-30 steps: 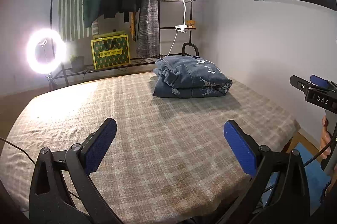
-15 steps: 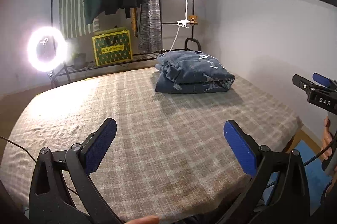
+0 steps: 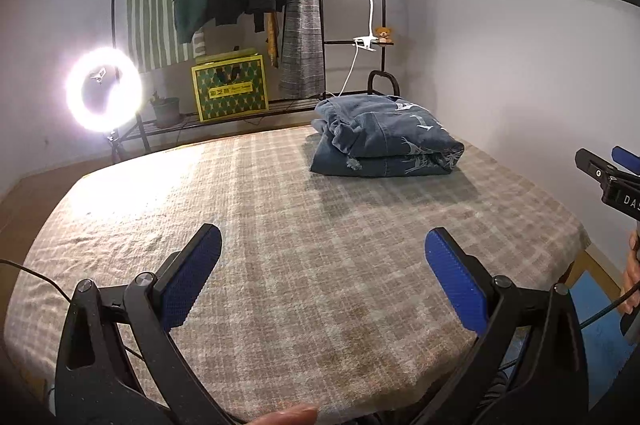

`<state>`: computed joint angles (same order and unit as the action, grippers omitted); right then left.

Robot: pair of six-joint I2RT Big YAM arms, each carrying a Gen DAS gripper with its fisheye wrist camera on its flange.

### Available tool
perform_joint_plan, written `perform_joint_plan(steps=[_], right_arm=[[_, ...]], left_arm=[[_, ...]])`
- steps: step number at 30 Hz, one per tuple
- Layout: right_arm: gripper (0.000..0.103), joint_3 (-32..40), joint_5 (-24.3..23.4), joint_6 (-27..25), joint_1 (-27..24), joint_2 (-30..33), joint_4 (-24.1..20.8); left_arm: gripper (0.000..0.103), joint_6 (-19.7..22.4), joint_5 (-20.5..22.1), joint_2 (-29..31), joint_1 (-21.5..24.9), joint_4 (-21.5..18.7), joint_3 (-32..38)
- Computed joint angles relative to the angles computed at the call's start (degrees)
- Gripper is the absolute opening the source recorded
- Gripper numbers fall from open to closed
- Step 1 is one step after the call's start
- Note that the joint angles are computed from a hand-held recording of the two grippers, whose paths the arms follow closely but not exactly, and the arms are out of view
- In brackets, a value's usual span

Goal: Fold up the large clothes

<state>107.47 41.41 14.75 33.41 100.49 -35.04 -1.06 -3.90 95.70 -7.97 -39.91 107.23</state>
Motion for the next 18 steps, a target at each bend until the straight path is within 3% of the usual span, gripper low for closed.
perform_joint_plan(steps=[18], right_arm=[[0.103,-0.48,-0.33,0.88,-0.45,0.06,-0.28]], left_arm=[[0.103,-0.29,-0.36,0.59,-0.05,-1.03,0.92]])
